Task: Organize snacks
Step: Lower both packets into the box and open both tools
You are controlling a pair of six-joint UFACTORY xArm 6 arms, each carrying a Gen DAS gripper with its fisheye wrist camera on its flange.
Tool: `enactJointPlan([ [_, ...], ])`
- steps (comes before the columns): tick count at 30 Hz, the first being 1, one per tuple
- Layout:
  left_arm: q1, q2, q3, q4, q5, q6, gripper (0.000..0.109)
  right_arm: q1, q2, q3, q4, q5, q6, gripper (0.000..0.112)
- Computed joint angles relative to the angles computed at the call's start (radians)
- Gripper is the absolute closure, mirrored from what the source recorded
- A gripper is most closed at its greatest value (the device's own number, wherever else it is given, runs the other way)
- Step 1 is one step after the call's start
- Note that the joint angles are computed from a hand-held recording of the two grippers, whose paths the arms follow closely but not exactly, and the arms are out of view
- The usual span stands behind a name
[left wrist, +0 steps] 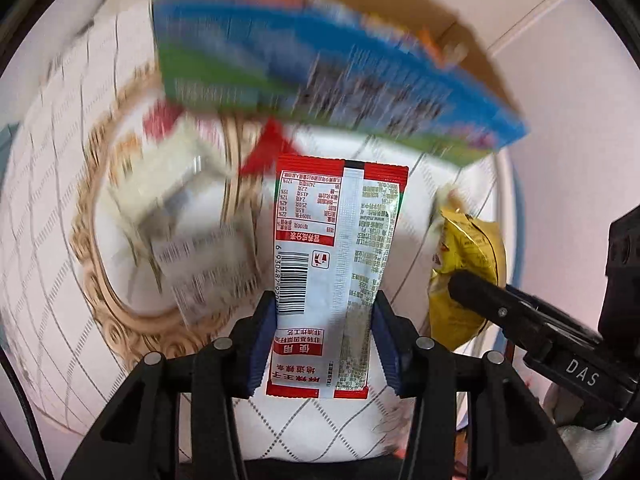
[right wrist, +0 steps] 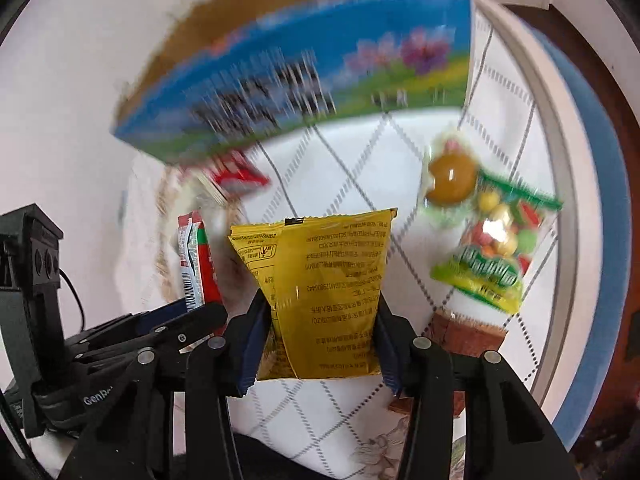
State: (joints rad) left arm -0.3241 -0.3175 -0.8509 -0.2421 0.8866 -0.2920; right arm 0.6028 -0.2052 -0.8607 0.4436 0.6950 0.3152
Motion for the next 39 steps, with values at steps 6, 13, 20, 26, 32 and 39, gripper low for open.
enactJointPlan([
  [6, 0.063, 0.09, -0.201, -0.039, 0.037, 0.081, 0.065, -0.045, 0.006, -0.127, -0.01, -0.023, -0.008, 0.062],
  [13, 0.12, 0.356, -0.56, 0.044, 0.114, 0.094, 0.065, -0.102, 0.186, -0.381, -0.044, -0.009, -0.017, 0.062],
  [20, 0.183, 0.729, -1.029, 0.116, 0.348, 0.07, 0.065, -0.096, 0.463, -0.68, -0.056, 0.062, 0.011, 0.062],
  [26, 0.201, 0.96, -1.308, 0.156, 0.524, 0.067, 0.065, -0.089, 0.661, -0.892, -0.064, 0.15, 0.041, 0.062],
  [32, 0.212, 1.043, -1.389, 0.151, 0.586, 0.066, 0.065, -0.089, 0.775, -0.996, -0.047, 0.202, 0.042, 0.062],
  [39, 0.218, 1.06, -1.395, 0.137, 0.606, 0.073, 0.062, -0.085, 0.843, -1.058, 0.012, 0.22, -0.008, 0.06],
])
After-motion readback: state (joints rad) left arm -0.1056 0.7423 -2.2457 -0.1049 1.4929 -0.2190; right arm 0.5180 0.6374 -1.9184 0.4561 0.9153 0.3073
